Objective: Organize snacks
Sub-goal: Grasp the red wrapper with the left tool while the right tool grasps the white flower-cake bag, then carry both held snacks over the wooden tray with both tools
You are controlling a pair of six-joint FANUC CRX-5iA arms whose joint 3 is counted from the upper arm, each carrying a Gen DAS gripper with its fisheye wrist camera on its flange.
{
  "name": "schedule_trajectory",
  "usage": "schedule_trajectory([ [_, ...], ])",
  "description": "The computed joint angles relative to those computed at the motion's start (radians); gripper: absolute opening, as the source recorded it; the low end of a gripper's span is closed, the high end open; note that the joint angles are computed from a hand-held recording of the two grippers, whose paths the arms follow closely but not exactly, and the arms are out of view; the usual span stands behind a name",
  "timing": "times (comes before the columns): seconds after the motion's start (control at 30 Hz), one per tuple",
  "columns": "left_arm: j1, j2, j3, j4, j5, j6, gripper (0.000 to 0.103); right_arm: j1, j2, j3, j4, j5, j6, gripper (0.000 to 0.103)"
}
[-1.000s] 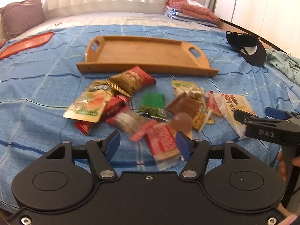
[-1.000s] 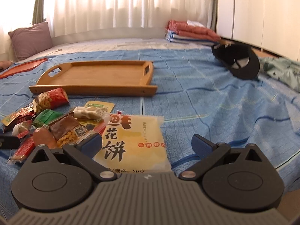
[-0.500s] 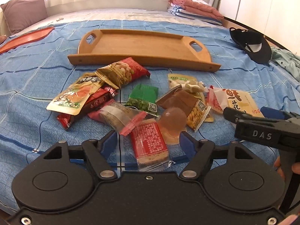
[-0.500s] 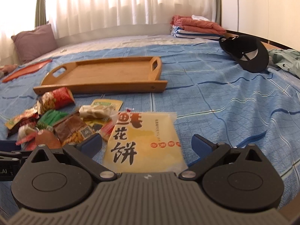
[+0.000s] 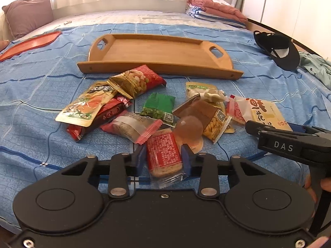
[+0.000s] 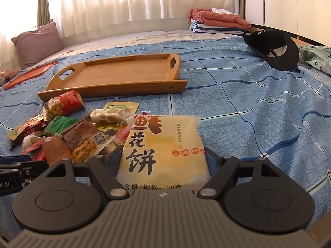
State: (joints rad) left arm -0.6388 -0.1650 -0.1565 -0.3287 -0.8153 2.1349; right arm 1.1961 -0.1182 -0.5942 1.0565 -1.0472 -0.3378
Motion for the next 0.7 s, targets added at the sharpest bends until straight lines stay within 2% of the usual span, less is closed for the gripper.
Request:
schedule_trajectory([
  [0.27, -0.009, -0.034, -0.012, -0.028, 0.006, -0.004, 0.034, 0.026, -0.024, -0.003, 0.011, -0.021, -0.021, 0.079],
  [0.33, -0.002, -0.019, -0.004, -0.009, -0.022, -0.013, 0.034, 0.03, -0.026, -0.002, 0.011, -0.024, -0.023, 0.079],
  [0.43, 0.008, -0.013, -0.013, 0.01, -0.019, -0.013, 0.041, 0.035, -0.021, 0.005, -0.001, -0.032, -0.014, 0.079],
  [0.5, 0.003, -0.006, -0.009, 0.002, -0.019, -0.012, 0.042, 0.039, -0.021, 0.008, -0.01, -0.032, -0.014, 0.079],
  [0.53, 0.002, -0.002, -0.004, 0.001, -0.023, -0.013, 0.041, 0.04, -0.022, 0.008, -0.011, -0.031, -0.015, 0.079],
  [0.57, 0.003, -0.001, -0.003, 0.002, -0.022, -0.012, 0.032, 0.042, -0.022, 0.009, -0.01, -0.032, -0.015, 0.079],
  [0.7, 0.01, -0.019, -0.012, 0.018, -0.009, -0.035, 0.032, 0.049, -0.026, 0.016, -0.001, -0.042, -0.011, 0.079],
])
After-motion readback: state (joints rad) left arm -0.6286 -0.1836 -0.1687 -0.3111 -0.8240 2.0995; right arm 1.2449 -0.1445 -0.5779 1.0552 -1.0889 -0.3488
